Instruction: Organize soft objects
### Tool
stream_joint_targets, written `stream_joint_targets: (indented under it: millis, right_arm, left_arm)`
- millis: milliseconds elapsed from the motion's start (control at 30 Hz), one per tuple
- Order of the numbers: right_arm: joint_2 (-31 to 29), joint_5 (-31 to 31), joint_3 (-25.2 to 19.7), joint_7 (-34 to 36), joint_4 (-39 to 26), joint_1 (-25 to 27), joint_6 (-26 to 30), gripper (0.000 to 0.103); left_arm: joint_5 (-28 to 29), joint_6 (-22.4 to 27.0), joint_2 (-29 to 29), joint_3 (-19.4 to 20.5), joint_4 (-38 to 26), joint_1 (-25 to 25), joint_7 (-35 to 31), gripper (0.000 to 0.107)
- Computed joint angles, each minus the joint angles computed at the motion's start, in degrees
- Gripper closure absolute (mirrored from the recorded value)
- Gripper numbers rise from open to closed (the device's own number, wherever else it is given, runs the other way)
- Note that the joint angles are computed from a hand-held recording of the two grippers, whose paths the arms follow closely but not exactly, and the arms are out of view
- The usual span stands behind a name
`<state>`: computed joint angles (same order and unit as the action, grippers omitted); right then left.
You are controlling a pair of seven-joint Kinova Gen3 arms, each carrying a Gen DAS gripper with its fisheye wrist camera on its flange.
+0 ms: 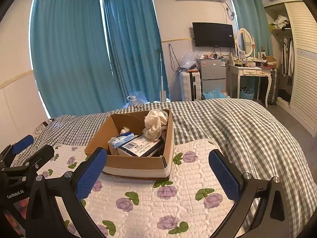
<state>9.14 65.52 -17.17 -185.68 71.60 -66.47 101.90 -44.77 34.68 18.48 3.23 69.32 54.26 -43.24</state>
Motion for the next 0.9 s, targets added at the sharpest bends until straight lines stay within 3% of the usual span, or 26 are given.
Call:
stream_joint_targets:
  millis: [600,900]
  right_arm:
    - [0.8,1.0,0.7,1.6,-1.5,-1.3,-0.2,0.000]
    - [0.8,1.1,0.9,2.2,-1.7,-1.4,-0.3,0.000]
  left_arm:
    - [1.9,0.4,-0.3,0.4,0.0,-1.0,-0.1,0.004]
    - [-0.1,0.5,-0.4,0.3,0.4,-0.5,0.1,0.004]
